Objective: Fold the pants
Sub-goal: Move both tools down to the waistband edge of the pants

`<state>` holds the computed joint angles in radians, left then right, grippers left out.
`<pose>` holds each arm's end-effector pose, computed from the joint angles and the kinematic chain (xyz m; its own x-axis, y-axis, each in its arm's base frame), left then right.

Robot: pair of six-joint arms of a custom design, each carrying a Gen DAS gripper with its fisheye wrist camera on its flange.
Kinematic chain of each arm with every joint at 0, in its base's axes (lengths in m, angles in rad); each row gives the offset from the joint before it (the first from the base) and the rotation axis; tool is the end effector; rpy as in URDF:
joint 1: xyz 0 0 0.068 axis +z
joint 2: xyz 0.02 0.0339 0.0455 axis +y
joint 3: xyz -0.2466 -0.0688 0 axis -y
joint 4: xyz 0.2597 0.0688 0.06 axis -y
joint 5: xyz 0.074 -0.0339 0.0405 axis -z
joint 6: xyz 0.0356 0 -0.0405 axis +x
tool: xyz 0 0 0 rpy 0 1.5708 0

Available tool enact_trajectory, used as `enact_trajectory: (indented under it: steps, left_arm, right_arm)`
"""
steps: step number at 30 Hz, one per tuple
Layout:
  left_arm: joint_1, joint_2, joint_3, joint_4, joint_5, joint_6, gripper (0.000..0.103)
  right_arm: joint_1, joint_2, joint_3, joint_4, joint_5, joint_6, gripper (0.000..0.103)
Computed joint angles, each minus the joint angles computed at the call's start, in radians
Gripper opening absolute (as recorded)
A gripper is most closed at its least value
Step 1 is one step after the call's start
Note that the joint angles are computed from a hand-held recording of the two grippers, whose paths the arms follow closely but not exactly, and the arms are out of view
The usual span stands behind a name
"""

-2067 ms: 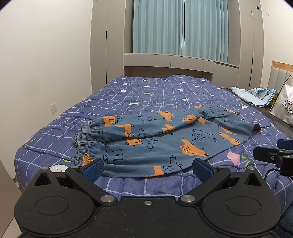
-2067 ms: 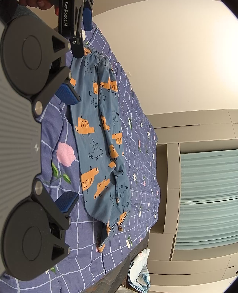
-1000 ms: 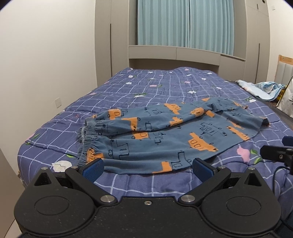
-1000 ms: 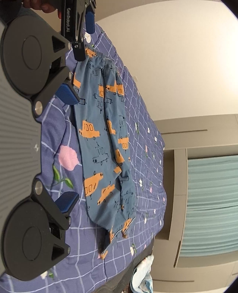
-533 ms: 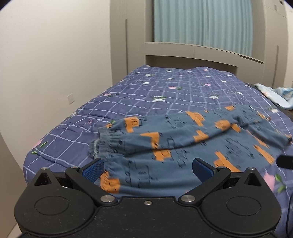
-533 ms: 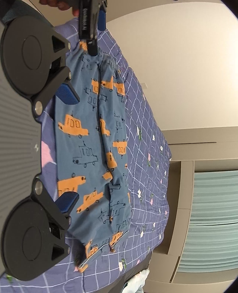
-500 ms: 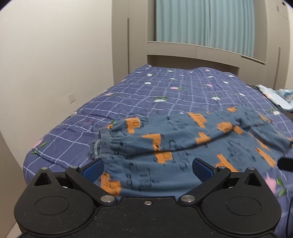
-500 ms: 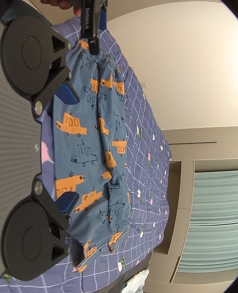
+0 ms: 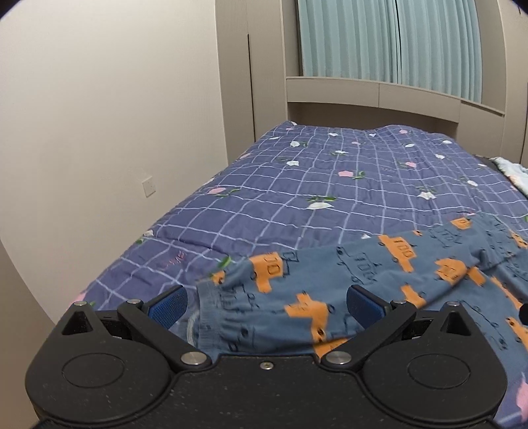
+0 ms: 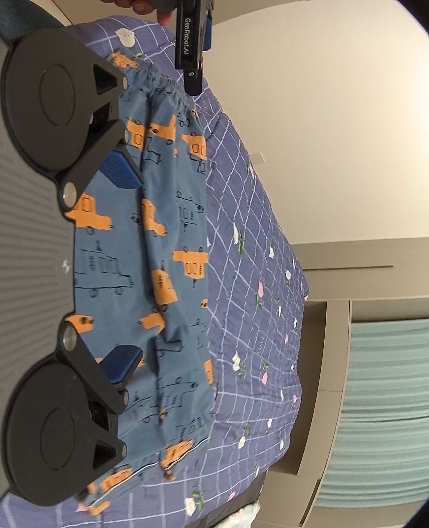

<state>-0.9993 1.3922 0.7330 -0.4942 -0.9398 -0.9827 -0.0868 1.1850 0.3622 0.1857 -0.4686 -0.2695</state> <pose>0.1630 -0.2004 0.1577 -0.5399 -0.0680 -0.8390 -0.2343 0.9695 0.0722 0.2334 -0.0042 0.1295 -0.4955 -0.1953 -0.8463 -0.4318 0.9008 0.0449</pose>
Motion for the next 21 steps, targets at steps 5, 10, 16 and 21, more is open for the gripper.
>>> enact_trajectory:
  steps: [5, 10, 16, 21]
  left_arm:
    - [0.143, -0.02, -0.024, 0.123, 0.063, 0.221, 0.103]
    - [0.304, -0.001, -0.046, 0.267, 0.145, 0.447, 0.103]
    - [0.46, 0.083, -0.034, 0.416, 0.273, 0.648, 0.103]
    - [0.559, 0.175, -0.012, 0.52, 0.409, 0.765, 0.103]
  right_arm:
    - [0.034, 0.159, 0.096, 0.092, 0.005, -0.021, 0.103]
    - [0.085, 0.337, 0.245, 0.122, 0.041, -0.066, 0.103]
    - [0.158, 0.609, 0.562, -0.011, 0.045, -0.211, 0.103]
    - [0.178, 0.842, 0.903, -0.298, -0.105, -0.367, 0.103]
